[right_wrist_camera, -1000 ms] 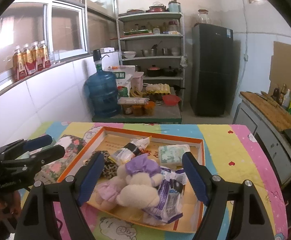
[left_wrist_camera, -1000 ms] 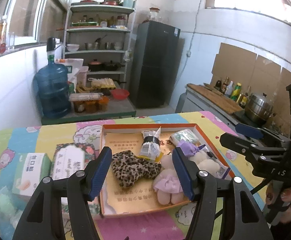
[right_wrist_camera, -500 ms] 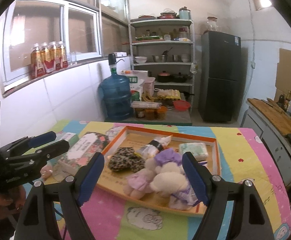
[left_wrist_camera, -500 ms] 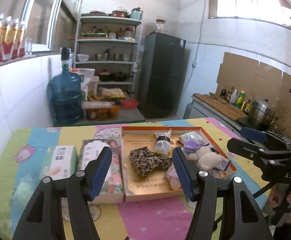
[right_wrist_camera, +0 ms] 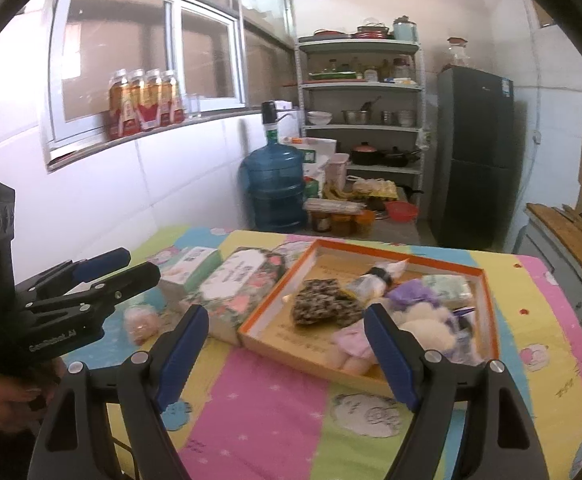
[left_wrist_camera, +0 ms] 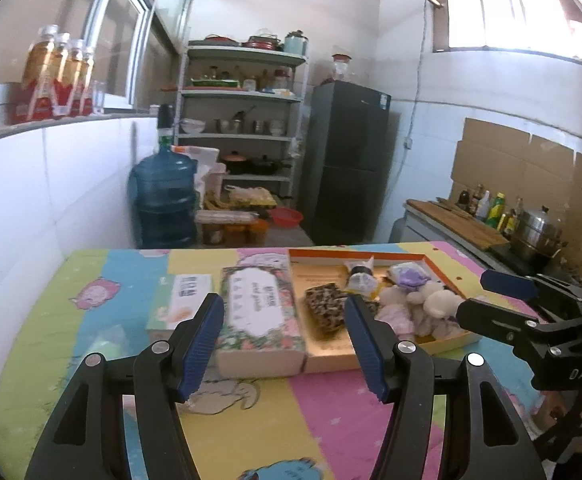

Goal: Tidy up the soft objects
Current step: 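Move both tools back from the box to the remaining bagged items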

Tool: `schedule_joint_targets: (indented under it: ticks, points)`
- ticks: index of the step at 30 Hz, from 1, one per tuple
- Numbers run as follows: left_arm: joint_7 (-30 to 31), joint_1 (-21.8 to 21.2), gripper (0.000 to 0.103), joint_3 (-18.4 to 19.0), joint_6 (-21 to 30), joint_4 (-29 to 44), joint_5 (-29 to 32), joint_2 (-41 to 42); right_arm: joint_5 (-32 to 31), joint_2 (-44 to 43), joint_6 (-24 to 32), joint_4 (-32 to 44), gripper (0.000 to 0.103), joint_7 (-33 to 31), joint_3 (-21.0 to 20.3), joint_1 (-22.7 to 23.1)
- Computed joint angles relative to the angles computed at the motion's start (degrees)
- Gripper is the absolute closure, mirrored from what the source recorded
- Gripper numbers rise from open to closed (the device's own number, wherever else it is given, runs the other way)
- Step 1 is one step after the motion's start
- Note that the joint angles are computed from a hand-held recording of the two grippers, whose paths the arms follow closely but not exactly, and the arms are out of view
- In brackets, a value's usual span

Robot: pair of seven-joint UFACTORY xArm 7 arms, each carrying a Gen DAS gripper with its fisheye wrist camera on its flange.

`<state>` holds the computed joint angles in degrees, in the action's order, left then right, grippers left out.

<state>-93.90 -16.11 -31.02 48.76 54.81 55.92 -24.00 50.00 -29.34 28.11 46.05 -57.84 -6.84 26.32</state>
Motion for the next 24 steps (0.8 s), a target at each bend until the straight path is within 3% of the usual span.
schedule_joint_targets:
  ticks: [7,24]
  points:
    - [0.65,-0.53,0.039,0.14,1.5,-6.68,-4.18,-7.93,1.03,-0.62,0.22,-1.91,0.023,1.49,2.12,1.99]
    - [6.87,3.94,0.039,-1.28,0.03,-22.48,-19.15,-29.42,0.0,3.2,-1.72,-2.79,0.023,5.72,7.89,8.16]
